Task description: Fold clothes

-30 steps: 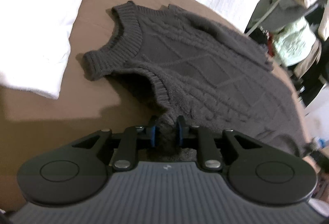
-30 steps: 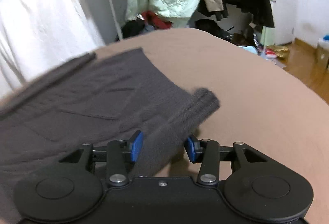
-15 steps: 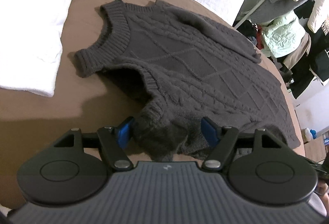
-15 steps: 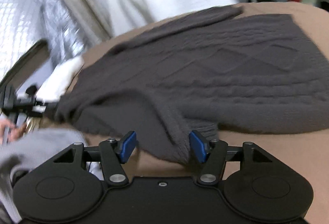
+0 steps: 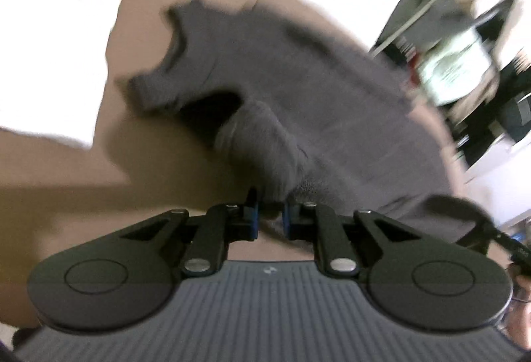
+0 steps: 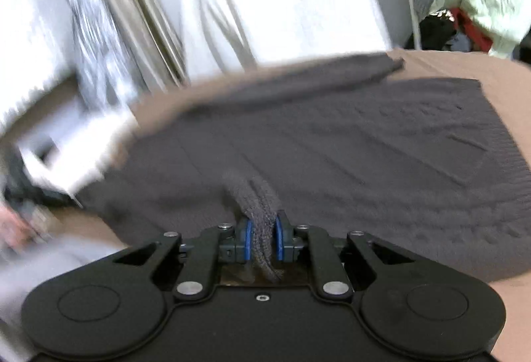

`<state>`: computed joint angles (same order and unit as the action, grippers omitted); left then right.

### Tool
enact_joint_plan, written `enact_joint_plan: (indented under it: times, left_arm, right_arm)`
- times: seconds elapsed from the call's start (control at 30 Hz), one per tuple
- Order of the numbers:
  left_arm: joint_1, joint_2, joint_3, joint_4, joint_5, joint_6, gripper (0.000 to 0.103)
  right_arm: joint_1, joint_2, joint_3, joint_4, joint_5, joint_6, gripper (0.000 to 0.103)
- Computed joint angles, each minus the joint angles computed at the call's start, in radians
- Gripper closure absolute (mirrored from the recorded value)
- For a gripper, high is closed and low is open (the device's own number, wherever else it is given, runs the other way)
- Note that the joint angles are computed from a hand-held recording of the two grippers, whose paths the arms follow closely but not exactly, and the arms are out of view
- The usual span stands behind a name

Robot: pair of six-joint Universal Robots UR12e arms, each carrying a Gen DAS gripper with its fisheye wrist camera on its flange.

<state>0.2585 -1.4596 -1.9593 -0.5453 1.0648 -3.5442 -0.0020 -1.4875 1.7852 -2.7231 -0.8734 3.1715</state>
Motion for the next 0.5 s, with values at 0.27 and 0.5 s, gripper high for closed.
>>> enact_joint_plan:
  times: [0.27, 0.5]
  left_arm:
    - [0.054, 0.041, -0.057, 0.242, -0.037, -0.178, 0.101]
    - [-0.018, -0.011, 0.026, -0.082, 0.071, -0.035, 0.095]
  right_arm:
    - [-0.059, -0.003, -0.056, -0.170, 0.060, 0.205, 0.087]
    - [0.032, 0.092, -0.186, 0.100, -0.428, 0.022, 0.087]
